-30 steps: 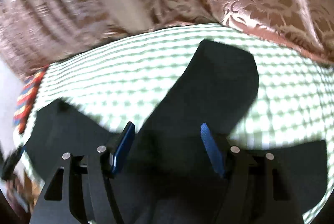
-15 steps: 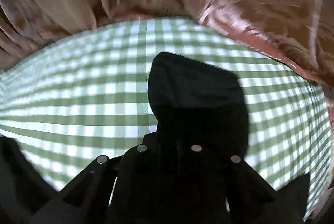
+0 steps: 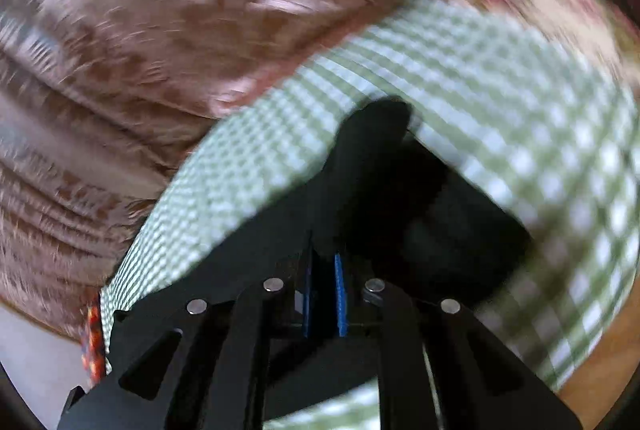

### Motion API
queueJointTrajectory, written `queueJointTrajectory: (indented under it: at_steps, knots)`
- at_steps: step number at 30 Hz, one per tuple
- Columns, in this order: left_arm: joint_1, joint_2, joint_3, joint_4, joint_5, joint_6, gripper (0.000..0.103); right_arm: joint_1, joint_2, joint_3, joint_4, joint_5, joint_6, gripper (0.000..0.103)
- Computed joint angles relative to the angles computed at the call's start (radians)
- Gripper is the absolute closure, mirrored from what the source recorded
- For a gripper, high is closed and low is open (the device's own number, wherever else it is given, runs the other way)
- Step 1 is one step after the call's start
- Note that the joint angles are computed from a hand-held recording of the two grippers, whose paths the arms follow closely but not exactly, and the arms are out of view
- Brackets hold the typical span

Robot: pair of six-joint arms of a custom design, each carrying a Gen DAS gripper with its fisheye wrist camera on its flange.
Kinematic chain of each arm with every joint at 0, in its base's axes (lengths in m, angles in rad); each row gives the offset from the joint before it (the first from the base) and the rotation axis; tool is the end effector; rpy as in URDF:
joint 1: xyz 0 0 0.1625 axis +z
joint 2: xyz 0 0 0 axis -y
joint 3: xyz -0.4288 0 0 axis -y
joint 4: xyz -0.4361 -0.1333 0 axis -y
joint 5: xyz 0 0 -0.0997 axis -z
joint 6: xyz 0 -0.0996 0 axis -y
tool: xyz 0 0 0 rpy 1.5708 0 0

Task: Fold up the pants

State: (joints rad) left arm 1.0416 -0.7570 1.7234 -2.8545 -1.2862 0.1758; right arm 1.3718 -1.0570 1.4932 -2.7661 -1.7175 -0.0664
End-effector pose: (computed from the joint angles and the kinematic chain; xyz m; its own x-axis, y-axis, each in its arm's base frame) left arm -0.2061 -0.6719 0.0384 -0.7754 0.5460 -0.3172 0.6249 0.7360 -0.2605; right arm -0.0311 -0.7549 0.3488 -0.9573 0.2464 0.1515 0.0801 0.7291 -0.6797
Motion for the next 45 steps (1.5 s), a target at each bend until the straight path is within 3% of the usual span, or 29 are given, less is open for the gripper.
queueJointTrajectory:
  at_steps: [2, 4, 7, 8, 10, 11, 12, 15, 19, 26, 28, 29, 30, 31, 37, 39, 41, 43, 45]
  knots:
    - [0.002, 0.012, -0.009, 0.001, 0.011, 0.011, 0.046, -0.033, -0.016, 0.038, -0.009, 0.025, 0.015, 0.095]
    - [-0.003, 0.018, -0.011, -0.006, 0.038, 0.031, 0.053, -0.054, -0.029, 0.062, -0.029, 0.069, 0.03, 0.088]
    - [0.001, 0.021, -0.025, 0.004, 0.036, 0.042, 0.077, -0.07, -0.035, 0.058, -0.057, 0.112, 0.045, 0.066]
    - [0.004, 0.023, -0.032, 0.007, 0.026, 0.049, 0.089, -0.073, -0.031, 0.047, -0.062, 0.122, 0.056, 0.066]
    - [0.005, 0.027, -0.039, 0.01, 0.017, 0.051, 0.095, -0.066, -0.011, 0.01, -0.063, 0.098, 0.064, 0.068]
    - [0.003, 0.031, -0.041, 0.01, 0.022, 0.059, 0.097, -0.062, -0.002, -0.008, -0.057, 0.08, 0.058, 0.072]
    - [0.002, 0.03, -0.043, 0.018, 0.029, 0.058, 0.097, -0.055, 0.009, -0.027, -0.049, 0.05, 0.053, 0.09]
    - [0.006, 0.018, -0.04, 0.017, -0.001, 0.055, 0.098, -0.049, -0.002, -0.026, -0.045, 0.037, 0.013, 0.097]
    - [0.016, -0.007, -0.031, 0.011, -0.066, 0.049, 0.098, -0.038, -0.065, 0.037, -0.094, 0.036, -0.055, 0.097]
    - [0.026, 0.016, -0.062, 0.1, -0.075, 0.019, 0.098, -0.086, -0.057, 0.05, -0.053, 0.013, -0.003, 0.097]
    - [0.037, 0.007, -0.061, 0.112, -0.121, -0.009, 0.09, -0.096, -0.061, 0.058, -0.057, 0.031, 0.013, 0.097]
    - [0.045, 0.001, -0.061, 0.121, -0.151, -0.018, 0.079, -0.097, -0.065, 0.062, -0.062, 0.034, 0.016, 0.097]
    - [0.051, -0.009, -0.055, 0.113, -0.171, -0.036, 0.062, -0.095, -0.066, 0.062, -0.065, 0.031, 0.013, 0.096]
    - [0.053, -0.017, -0.048, 0.104, -0.175, -0.048, 0.056, -0.094, -0.064, 0.059, -0.067, 0.021, 0.012, 0.096]
    - [0.073, -0.066, -0.004, 0.048, -0.217, -0.1, 0.054, -0.098, -0.058, 0.043, -0.03, 0.014, 0.028, 0.093]
    - [0.074, -0.077, 0.012, 0.018, -0.177, -0.124, 0.054, -0.087, -0.072, 0.049, -0.019, -0.019, 0.019, 0.089]
    - [0.079, -0.079, 0.016, 0.008, -0.163, -0.136, 0.054, -0.046, -0.08, 0.065, -0.071, -0.163, -0.023, 0.064]
    - [0.082, -0.071, 0.011, 0.011, -0.142, -0.154, 0.054, -0.01, -0.076, 0.082, -0.179, -0.267, -0.077, 0.06]
    - [0.078, -0.06, 0.004, 0.004, -0.135, -0.142, 0.054, 0.008, -0.072, 0.075, -0.195, -0.229, -0.111, 0.06]
